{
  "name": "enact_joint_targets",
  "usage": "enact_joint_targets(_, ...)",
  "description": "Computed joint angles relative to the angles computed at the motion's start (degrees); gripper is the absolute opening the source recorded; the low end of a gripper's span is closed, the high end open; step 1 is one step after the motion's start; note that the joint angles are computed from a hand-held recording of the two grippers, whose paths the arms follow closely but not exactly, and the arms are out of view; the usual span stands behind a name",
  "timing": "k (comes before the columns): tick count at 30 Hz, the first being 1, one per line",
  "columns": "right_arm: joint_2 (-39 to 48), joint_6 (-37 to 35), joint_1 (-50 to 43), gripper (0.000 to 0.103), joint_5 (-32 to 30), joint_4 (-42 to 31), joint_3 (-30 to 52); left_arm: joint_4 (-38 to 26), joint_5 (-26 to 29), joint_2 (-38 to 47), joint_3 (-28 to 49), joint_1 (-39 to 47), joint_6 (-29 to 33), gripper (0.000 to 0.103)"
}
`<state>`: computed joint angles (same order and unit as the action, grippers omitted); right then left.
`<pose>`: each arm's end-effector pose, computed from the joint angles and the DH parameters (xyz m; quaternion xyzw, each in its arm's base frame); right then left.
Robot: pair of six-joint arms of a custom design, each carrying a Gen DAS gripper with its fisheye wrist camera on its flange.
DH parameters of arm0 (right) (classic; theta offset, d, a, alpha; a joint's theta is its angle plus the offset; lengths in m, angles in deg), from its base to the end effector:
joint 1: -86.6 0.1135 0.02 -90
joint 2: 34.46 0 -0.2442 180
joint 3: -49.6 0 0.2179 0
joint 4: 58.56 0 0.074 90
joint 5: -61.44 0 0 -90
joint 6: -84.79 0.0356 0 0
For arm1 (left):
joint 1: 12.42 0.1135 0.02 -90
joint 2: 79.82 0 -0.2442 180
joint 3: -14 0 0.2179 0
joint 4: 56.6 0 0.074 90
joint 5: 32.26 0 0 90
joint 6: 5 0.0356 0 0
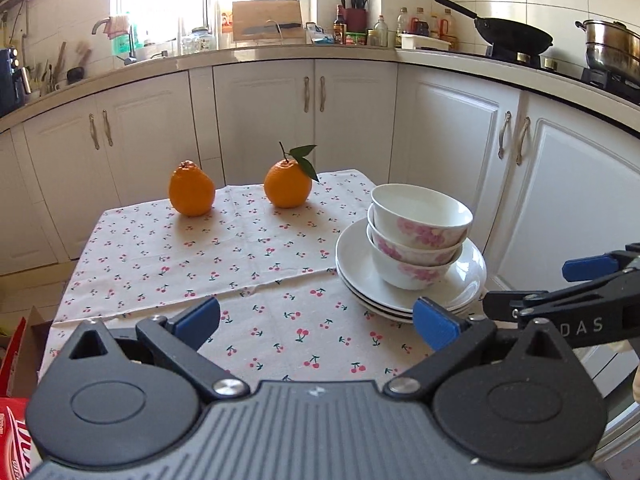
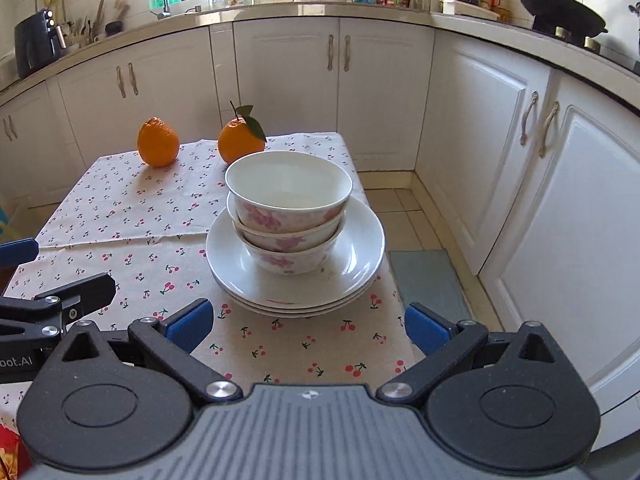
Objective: Organize plates and bowls
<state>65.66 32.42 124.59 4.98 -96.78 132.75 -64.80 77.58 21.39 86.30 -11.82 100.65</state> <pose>0.2726 0.1879 0.2052 0.0834 0.9139 -0.0419 0.3951 0.3440 -0.0085 0.1828 0.1916 0.8643 -0.0907 0.4561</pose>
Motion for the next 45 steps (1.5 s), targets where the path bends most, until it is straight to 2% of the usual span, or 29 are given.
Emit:
enact_joint_targets(4,-0.7,3.0,3.7,0.103,5.1,-4.5,2.3,-1.4,1.2,-3.8,-1.8,1.5,-0.9,0.102)
enact_joint_targets(12,-0.2,3.4,6.1,0.103,9.3,-7.3,5.4,-0.3,-2.2,-6.8,-3.8,1.4,-1.8,0.102)
enact_joint_targets(21,0.8,3.8,6.1,0.103,9.2,-7.2,6.1,-0.1,-4.6,-6.7,-4.1,0.6,-2.2,0.102)
enact_joint_targets(45,1.1,3.8,5.5,0.103,8.6,-6.3,5.6,-1.4,-5.0,-6.1,-3.2,0.6,-2.6,0.102)
